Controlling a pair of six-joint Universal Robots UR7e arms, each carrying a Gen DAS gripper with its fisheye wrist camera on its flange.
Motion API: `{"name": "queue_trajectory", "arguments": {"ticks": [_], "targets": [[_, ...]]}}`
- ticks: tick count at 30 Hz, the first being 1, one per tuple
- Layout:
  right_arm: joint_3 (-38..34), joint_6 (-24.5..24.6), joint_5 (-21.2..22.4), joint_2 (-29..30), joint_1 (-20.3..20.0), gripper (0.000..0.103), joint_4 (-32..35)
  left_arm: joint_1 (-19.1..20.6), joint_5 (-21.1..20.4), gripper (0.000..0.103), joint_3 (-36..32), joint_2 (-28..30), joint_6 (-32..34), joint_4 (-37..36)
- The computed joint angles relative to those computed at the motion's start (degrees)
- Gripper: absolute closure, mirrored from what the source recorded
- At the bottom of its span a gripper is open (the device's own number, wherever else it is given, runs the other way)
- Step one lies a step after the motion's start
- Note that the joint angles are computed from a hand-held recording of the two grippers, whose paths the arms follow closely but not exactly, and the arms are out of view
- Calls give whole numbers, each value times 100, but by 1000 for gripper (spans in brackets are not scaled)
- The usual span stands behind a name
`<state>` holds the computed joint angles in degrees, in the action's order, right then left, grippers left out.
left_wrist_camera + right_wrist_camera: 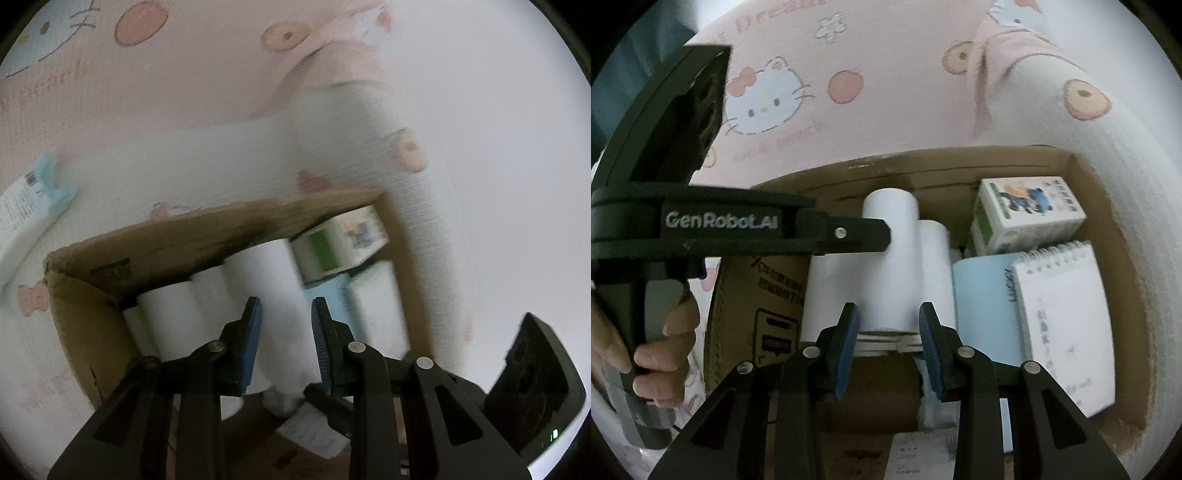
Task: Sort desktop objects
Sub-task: 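Open the right tool to release the roll in the box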
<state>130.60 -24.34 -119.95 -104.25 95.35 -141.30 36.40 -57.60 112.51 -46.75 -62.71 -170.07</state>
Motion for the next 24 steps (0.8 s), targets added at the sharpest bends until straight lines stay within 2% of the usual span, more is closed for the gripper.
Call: {"name": "queue_trajectory", "arguments": {"ticks": [2, 5, 9, 12, 14, 16, 19, 24], "targets": [[29, -53, 17, -117, 61, 73, -82, -167, 249, 67, 213, -54, 154, -442], [97, -74, -307, -239, 334, 72, -279, -443, 725, 67, 463, -179, 126, -605], [147, 23, -405, -397, 588, 72, -227, -793, 1095, 67, 906, -450, -153, -686], [229, 62, -526, -440, 816, 72, -249, -1104, 1370, 68, 1226, -716, -494, -321], [330, 129, -601, -446, 979, 72, -272, -1354, 1593, 80, 1440, -867, -686, -60], [421, 164, -713, -423, 1179, 72, -287, -1633, 1821, 90, 1652, -1108, -1094, 565], [524, 258, -874, -343, 1484, 72, -313, -2017, 2061, 92, 1988, -1427, -1634, 1147], [586, 458, -1019, -194, 1923, 72, -215, -2466, 2111, 92, 2427, -1898, -2589, 2051]]}}
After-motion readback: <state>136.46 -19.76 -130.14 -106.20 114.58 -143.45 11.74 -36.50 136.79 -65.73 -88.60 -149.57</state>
